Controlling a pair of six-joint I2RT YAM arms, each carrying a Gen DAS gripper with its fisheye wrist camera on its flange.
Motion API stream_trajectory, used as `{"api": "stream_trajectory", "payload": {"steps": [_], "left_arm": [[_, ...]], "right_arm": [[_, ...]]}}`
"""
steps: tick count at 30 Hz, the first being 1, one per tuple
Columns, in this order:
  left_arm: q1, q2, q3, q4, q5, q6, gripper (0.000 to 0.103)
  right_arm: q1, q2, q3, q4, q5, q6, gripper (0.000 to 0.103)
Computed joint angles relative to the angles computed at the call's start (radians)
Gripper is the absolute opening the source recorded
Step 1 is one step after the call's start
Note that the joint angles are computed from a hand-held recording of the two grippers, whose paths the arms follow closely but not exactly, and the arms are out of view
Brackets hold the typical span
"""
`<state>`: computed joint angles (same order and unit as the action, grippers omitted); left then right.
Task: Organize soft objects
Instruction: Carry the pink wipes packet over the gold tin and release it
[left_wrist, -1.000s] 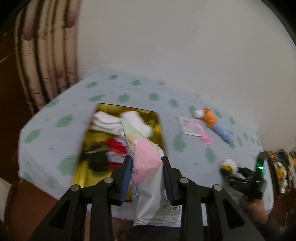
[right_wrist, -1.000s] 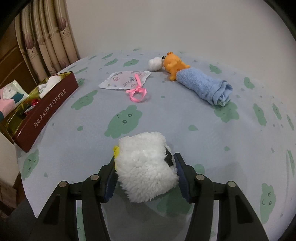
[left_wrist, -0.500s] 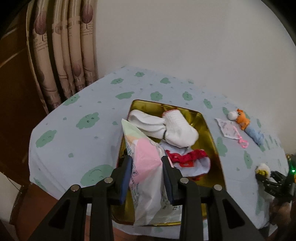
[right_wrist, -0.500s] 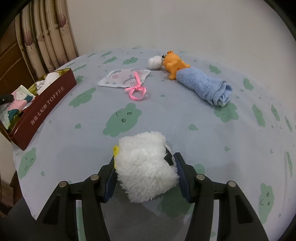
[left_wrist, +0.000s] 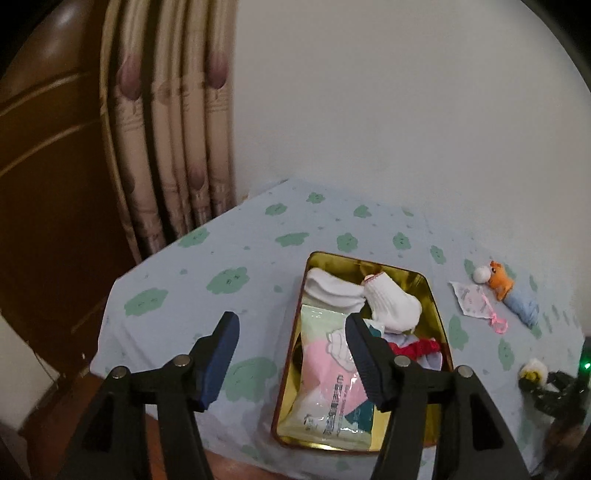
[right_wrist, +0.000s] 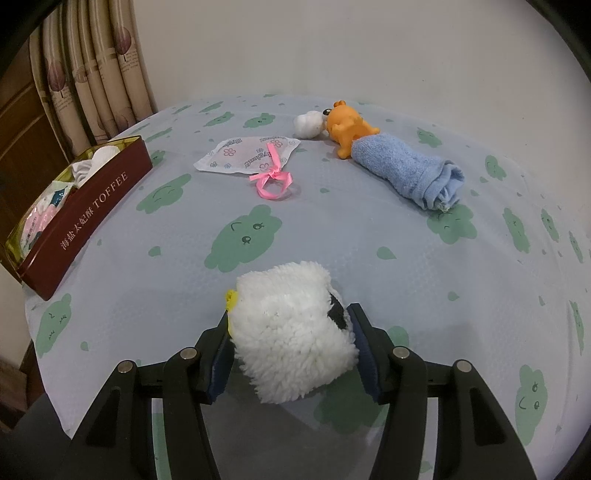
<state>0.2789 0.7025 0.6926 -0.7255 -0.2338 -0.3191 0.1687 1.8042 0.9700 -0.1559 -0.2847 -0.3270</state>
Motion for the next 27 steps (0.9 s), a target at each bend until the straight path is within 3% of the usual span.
{"api": "stream_trajectory", "payload": {"steps": [3, 7, 10, 14, 19, 22, 27], "left_arm": [[-0.004, -0.048, -0.006, -0.075, -0.021, -0.043, 0.061], [-0.164, -0.123, -0.037, -0.176, -0.155, -0.171, 0.061], [-0.402, -0.132, -0.042, -0.279, -0.349, -0.359, 0.061], [-0.635, -0.100, -0.030, -0.421, -0.522, -0.599, 0.061], [-0.694, -0.084, -0.037, -0.481, -0.567, -0.699, 0.061], [-0.686, -0.095, -0.042, -0.468, -0.550, -0.677, 0.061], [-0.769, -0.059, -0.025, -0.526, -0.609, -0.762, 0.061]], "right_arm": [[0.000, -0.001, -0.001, 0.002, 0.002, -0.001, 0.053], [0.001, -0.001, -0.001, -0.001, 0.002, 0.001, 0.053], [0.004, -0.002, 0.000, -0.003, 0.005, 0.003, 0.053], [0.006, -0.005, 0.007, -0.024, -0.001, 0.005, 0.053], [0.030, -0.062, 0.001, -0.066, -0.022, 0.033, 0.053], [0.077, -0.125, 0.001, -0.098, -0.031, 0.057, 0.053], [0.206, -0.204, 0.048, -0.170, -0.091, 0.111, 0.053]]}}
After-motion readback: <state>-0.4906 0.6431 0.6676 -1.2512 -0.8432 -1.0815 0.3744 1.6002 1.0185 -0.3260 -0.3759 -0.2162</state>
